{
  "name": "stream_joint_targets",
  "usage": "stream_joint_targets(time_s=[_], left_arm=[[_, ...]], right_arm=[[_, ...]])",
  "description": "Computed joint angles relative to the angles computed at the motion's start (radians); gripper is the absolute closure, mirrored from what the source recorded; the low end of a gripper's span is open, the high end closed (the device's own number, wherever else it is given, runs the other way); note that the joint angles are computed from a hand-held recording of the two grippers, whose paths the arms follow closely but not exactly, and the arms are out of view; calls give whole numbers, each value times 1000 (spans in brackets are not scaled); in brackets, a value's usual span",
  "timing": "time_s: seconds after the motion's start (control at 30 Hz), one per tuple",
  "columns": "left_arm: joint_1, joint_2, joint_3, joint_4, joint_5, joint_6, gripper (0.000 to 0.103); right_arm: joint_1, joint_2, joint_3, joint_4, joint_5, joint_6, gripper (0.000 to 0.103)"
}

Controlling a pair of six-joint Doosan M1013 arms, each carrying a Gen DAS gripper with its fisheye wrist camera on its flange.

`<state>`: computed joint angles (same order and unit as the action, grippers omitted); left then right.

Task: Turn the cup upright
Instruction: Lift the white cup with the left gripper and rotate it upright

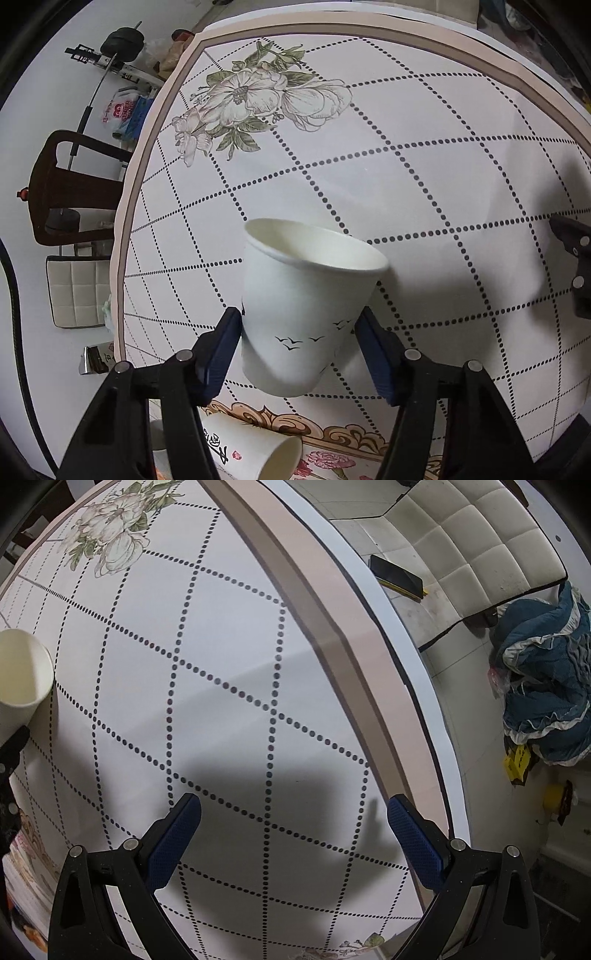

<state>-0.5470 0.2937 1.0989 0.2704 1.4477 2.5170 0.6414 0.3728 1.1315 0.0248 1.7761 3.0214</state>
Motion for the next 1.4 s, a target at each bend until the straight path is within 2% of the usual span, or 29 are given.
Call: stream_joint_targets(time_s=[0.4, 0.7, 0.9, 1.2, 1.3, 1.4], left_arm=[[37, 21, -99, -48, 83, -158, 43], [113, 10, -194, -103, 187, -310, 43], [205, 0, -234, -167, 312, -425, 43], [357, -47, -148, -269, 403, -594, 43], [410, -42, -120, -338, 465, -676, 43], [460, -36, -77, -415, 505, -766, 43]], right_arm=[[13, 19, -62, -17, 35, 3, 1], [56, 93, -229, -54, 114, -55, 1], [103, 187, -415, -77, 209, -86, 1], [166, 361, -730, -92, 377, -96, 1], [183, 439, -868, -77, 450, -106, 1], [196, 550, -1077, -66, 563, -106, 1]])
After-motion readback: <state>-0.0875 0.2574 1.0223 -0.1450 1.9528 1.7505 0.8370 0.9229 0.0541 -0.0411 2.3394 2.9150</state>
